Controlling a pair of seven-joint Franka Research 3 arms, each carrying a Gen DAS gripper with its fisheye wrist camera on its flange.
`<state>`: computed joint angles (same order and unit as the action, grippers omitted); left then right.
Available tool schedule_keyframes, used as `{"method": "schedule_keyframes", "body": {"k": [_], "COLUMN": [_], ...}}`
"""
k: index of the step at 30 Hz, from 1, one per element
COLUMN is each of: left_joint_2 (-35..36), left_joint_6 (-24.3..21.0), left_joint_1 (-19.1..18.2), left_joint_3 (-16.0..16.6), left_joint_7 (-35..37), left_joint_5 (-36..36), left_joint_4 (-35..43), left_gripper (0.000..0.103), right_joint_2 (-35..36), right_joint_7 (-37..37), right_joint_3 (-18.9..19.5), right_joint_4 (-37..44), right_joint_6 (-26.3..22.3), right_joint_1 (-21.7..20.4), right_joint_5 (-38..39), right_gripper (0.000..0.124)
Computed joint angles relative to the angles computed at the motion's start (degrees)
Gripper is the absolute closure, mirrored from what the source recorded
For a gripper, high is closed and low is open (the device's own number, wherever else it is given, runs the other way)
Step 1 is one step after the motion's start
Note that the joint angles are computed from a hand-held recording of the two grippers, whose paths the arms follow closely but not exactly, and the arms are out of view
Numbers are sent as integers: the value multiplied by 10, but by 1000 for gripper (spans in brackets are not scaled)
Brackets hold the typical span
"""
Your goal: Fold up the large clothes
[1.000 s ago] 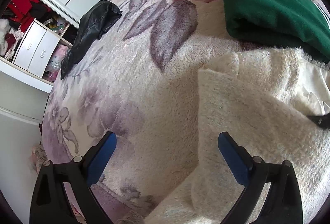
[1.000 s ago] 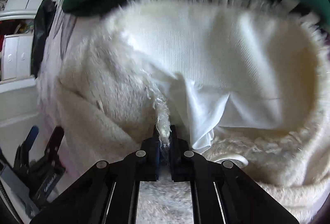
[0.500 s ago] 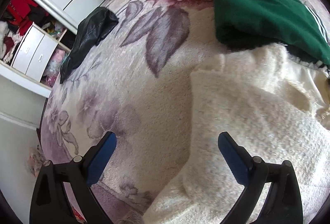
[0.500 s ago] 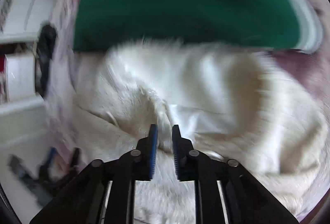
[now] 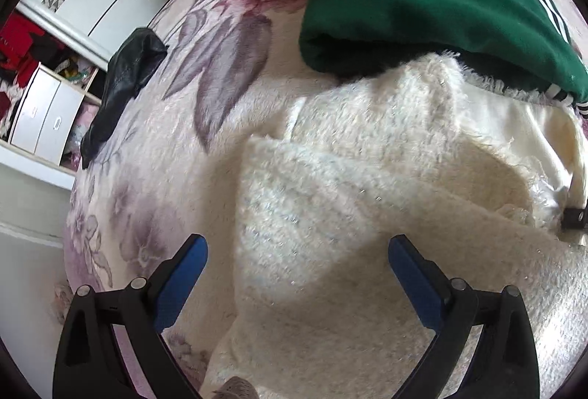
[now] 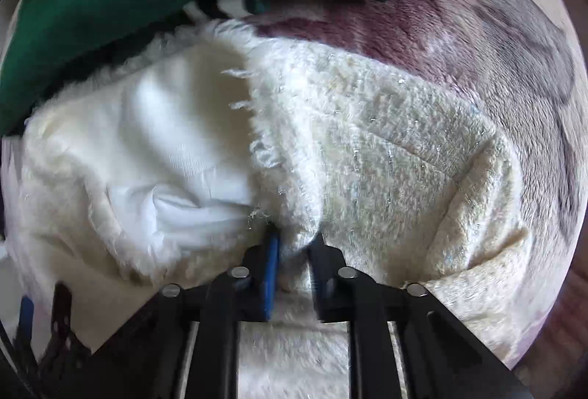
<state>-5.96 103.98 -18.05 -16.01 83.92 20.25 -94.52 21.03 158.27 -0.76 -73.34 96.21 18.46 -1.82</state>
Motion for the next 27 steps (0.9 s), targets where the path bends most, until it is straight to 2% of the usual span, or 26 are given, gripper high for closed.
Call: {"method": "schedule_keyframes", "body": {"k": [4,8,10,14,17,18,20,21,23,24,26,27], "left_joint_2": [-4,-6,-11,-22,-25,-25,-33,-40,-56,-64,-82,-95], "left_joint_6": [6,-2,1,8,1,-3,-7,-5,-4,-6,-17,-25], "left_joint_1": [1,4,6,8,10,10,10,10,9,7,4,1], "left_joint_3": [2,4,4,5,4,4,5,6,8,9,10,10], "left_joint_7": [1,2,5,12,13,13,17,21,33,40,54,61], "left_joint_5": [-1,-3,2,6,7,4,-5,-10,-23,-32,-51,-66], "left_joint_4": [-3,0,-2,-10,-12,-11,-11,-14,-22,-26,-35,-43], "left_gripper": [1,1,1,1,1,1,1,1,1,1,1,1], "right_joint_2": [-31,-70,-103,-123,-150,-161,-161,-173,-237,-272,-351,-382], "right_joint_7": [39,64,53,45,40,7,-116,-147,-184,-183,-164,-145], "right_joint_3": [-7,-7,-12,-10,-13,-15,-16,-16,-19,-16,-7,7], "right_joint_4": [-18,-64,-93,-100,-134,-149,-159,-168,-212,-238,-274,-284], "right_joint_6": [26,60,67,85,103,106,101,95,92,94,57,28], "right_joint_1": [4,-17,-35,-56,-76,-89,-119,-127,-137,-139,-149,-152], "right_joint_5": [-19,-2,-4,-12,-2,22,130,152,160,152,100,74], "right_gripper": [116,116,116,116,116,113,100,98,94,81,61,59]}}
